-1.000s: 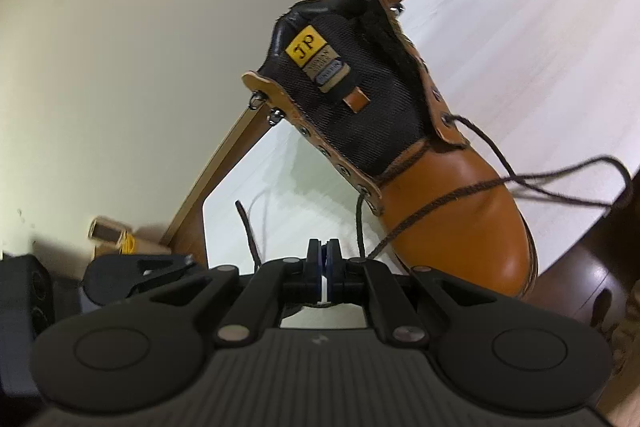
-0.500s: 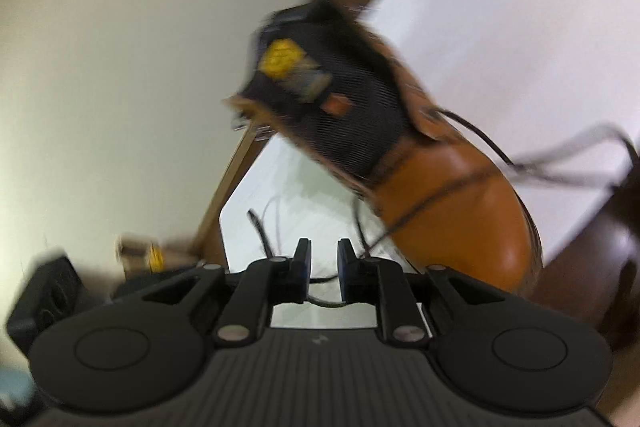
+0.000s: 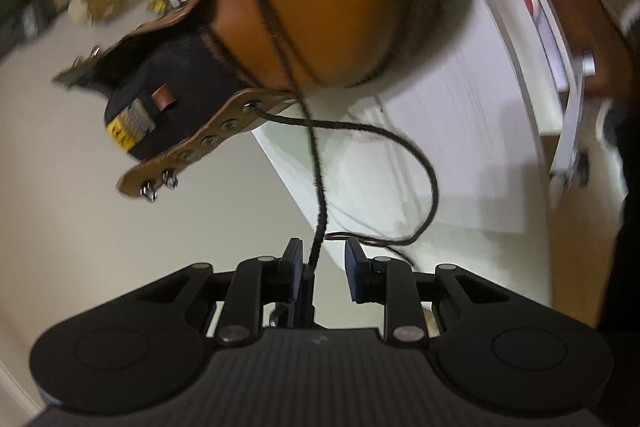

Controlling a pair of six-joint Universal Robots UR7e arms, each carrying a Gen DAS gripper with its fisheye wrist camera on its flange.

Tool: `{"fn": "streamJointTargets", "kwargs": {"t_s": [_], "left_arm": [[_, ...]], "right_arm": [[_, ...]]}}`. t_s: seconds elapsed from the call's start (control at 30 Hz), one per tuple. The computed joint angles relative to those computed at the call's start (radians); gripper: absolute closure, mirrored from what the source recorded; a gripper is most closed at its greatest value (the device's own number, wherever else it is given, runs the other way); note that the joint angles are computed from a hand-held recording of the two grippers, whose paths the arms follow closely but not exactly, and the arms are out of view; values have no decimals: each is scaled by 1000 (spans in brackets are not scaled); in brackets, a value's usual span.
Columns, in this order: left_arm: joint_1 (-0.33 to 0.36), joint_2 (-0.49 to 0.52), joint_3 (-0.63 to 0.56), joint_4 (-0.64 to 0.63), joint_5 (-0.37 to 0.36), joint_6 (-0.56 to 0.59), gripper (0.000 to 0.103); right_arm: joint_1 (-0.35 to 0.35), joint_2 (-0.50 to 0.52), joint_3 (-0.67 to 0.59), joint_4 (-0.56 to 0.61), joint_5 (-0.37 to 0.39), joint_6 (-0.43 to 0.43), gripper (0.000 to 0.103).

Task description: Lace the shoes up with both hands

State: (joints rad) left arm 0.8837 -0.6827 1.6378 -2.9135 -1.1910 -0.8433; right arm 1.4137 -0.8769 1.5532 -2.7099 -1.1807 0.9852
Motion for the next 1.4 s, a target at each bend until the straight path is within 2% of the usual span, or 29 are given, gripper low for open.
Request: {"fn": "streamJointTargets", "kwargs": {"t_s": [0.07,0.1,0.13,0.2,0.27,0.43,0.63,0.77,0.8,0.9,0.93,0.97,1.0,1.1,1.17,1.27,1.4], "left_arm": [[1,3,-3,2,-13,19,100],[2,2,-3,6,-15,26,100],[2,1,-6,17,-19,40,100],[2,-1,-10,32,-24,64,99],[4,1,-24,57,-29,106,97],[10,12,-52,86,-44,167,99],[16,30,-78,103,-66,220,100],[17,37,-105,156,-61,263,99],[15,40,-114,173,-51,278,99],[4,60,-169,236,-10,392,99],[-2,73,-195,258,8,456,99],[-7,86,-221,279,23,516,99],[-12,97,-244,300,34,567,99],[-18,136,-320,349,40,689,99],[-16,153,-344,345,19,725,99],[-28,184,-384,377,39,870,99],[-36,214,-418,428,37,991,96]], "right_arm": [[6,-2,-8,34,-24,1,79],[5,0,-16,45,-11,-19,96],[4,2,-23,56,4,-40,99],[16,0,-53,108,-39,-129,99],[44,3,-110,165,-127,-289,99],[73,7,-197,233,-209,-509,99],[77,2,-217,258,-231,-544,99],[87,1,-235,262,-271,-614,99],[93,2,-246,263,-288,-666,99],[104,27,-291,257,-331,-807,99],[114,30,-307,243,-355,-870,99],[113,32,-312,237,-360,-895,99],[124,38,-328,202,-401,-963,99],[128,55,-368,213,-439,-1058,99],[117,63,-396,259,-416,-1070,99],[107,58,-402,312,-404,-1111,99],[96,50,-407,352,-367,-1107,99]]}}
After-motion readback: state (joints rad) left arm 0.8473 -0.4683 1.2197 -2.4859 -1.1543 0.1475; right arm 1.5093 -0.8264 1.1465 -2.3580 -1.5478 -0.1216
